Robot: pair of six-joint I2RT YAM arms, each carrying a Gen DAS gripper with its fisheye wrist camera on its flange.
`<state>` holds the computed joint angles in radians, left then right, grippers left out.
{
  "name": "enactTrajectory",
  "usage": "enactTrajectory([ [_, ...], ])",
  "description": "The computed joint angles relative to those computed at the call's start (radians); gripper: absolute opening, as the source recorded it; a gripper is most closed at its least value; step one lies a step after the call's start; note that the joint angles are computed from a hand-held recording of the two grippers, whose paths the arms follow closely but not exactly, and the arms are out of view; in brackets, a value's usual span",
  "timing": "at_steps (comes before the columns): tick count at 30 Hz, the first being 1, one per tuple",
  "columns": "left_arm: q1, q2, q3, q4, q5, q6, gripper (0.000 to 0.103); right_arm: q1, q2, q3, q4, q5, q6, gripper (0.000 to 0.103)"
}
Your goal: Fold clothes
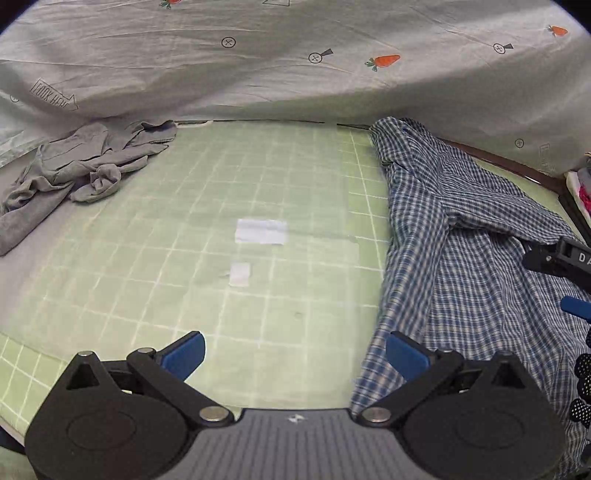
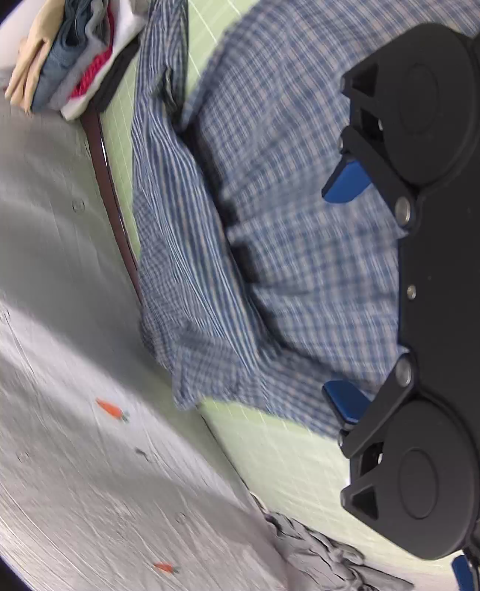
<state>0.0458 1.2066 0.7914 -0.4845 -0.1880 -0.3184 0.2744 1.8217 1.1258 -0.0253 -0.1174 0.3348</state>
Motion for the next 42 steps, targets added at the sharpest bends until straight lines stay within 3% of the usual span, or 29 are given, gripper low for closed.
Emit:
enactTrajectory([
  [4, 0.109, -0.05, -0.043, -0.01, 0.109, 0.107, 0.103, 0.115, 0.016, 0.004, -0.025, 0.012, 0.056, 0.102],
  [9, 0.225, -0.08, -0.078, -0.022, 0.192, 0.221, 0.103, 0.217, 0.027, -0.029, -0.026, 0.022, 0.122, 0.073],
  [11, 0.265, -0.083, -0.082, -0.022, 0.218, 0.256, 0.103, 0.235, 0.039, -0.026, -0.036, 0.029, 0.153, 0.054],
  [19, 0.358, -0.078, -0.096, -0.046, 0.297, 0.364, 0.103, 0.273, 0.035, -0.05, -0.015, 0.025, 0.235, 0.041],
  [23, 0.364, -0.073, -0.096, -0.048, 0.311, 0.382, 0.103, 0.285, 0.024, -0.066, -0.025, 0.026, 0.221, 0.012],
  [25, 0.361, -0.068, -0.093, -0.046, 0.315, 0.382, 0.103, 0.277, 0.02, -0.071, -0.028, 0.018, 0.223, 0.005],
  [34, 0.287, -0.037, -0.079, -0.029, 0.3, 0.318, 0.103, 0.232, -0.043, -0.1, -0.037, -0.028, 0.181, 0.002],
  [42, 0.075, 0.006, -0.067, -0.013, 0.201, 0.134, 0.103, 0.143, -0.108, -0.112, -0.086, -0.104, 0.039, 0.002],
])
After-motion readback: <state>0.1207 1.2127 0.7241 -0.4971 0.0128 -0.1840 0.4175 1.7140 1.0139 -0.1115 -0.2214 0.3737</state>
